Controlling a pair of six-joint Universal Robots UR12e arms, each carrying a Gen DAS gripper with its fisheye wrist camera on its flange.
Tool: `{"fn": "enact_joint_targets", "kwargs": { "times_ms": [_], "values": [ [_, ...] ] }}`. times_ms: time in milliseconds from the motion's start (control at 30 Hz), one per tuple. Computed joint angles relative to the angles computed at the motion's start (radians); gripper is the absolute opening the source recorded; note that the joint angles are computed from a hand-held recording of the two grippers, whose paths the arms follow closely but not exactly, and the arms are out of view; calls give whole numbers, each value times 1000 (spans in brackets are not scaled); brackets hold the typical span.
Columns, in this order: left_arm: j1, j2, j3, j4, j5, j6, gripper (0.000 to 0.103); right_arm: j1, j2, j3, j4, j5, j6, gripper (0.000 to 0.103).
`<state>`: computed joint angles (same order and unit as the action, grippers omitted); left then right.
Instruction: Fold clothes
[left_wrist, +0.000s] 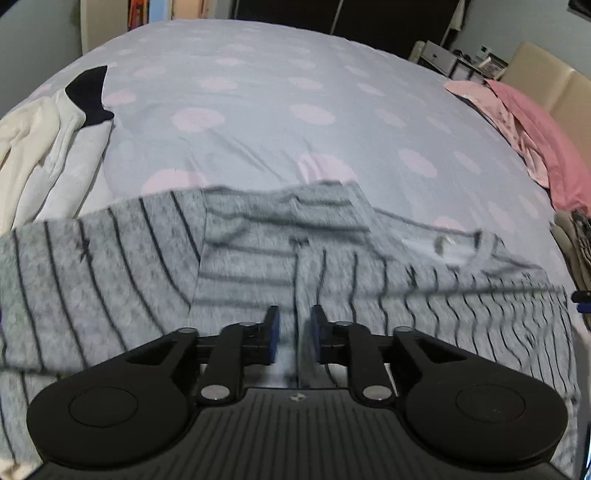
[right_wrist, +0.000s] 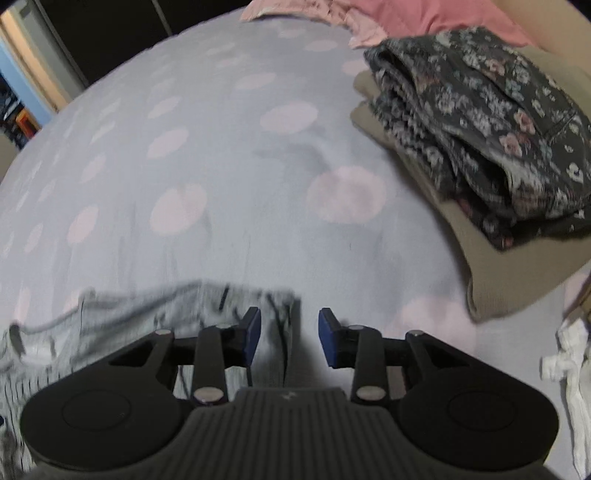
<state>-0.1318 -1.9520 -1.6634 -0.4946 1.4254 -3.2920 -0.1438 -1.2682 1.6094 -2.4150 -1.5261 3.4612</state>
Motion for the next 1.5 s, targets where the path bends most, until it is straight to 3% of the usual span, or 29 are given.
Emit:
{"fn": "enact_joint_targets", "kwargs": {
  "times_ms": [300, 433, 500, 567, 600, 733, 800, 867, 1000, 1300, 1367, 1500],
  "values": [
    [-2, 23, -45, -20, -68, -21, 21, -11, -89, 68, 162, 142, -154, 37],
    [-11, 24, -47, -20, -42, -30, 4, -16, -122, 106, 182, 171, -172, 37],
    [-16, 29, -50, -9, -16, -35, 2, -17, -130, 113, 217, 176, -167, 37],
    [-19, 36, -52, -3, 14, -38, 1, -18, -132, 114, 260, 183, -170, 30],
    [-24, 36, -48, -12, 45, -25, 1, -16, -134, 119, 261, 171, -172, 10],
    [-35, 29, -33, -68, 109, 33, 1, -12, -143, 141, 249, 135, -164, 11],
    [-34, 28, -39, -55, 99, 34, 3, -13, -147, 146, 246, 134, -157, 13],
    [-28, 37, -48, -36, 90, 26, 8, -11, -152, 144, 253, 123, -153, 27],
    [-13, 73, -73, -3, 100, 44, 14, 0, -172, 150, 222, 115, -171, 31],
    [61, 200, -137, -5, 184, 98, 25, 52, -225, 183, 46, 74, -169, 44],
    [84, 227, -152, 7, 222, 93, 32, 62, -237, 187, 41, 75, -176, 45],
    [138, 267, -177, 12, 285, 47, 36, 76, -247, 177, 89, 124, -185, 51]
  ]
}}
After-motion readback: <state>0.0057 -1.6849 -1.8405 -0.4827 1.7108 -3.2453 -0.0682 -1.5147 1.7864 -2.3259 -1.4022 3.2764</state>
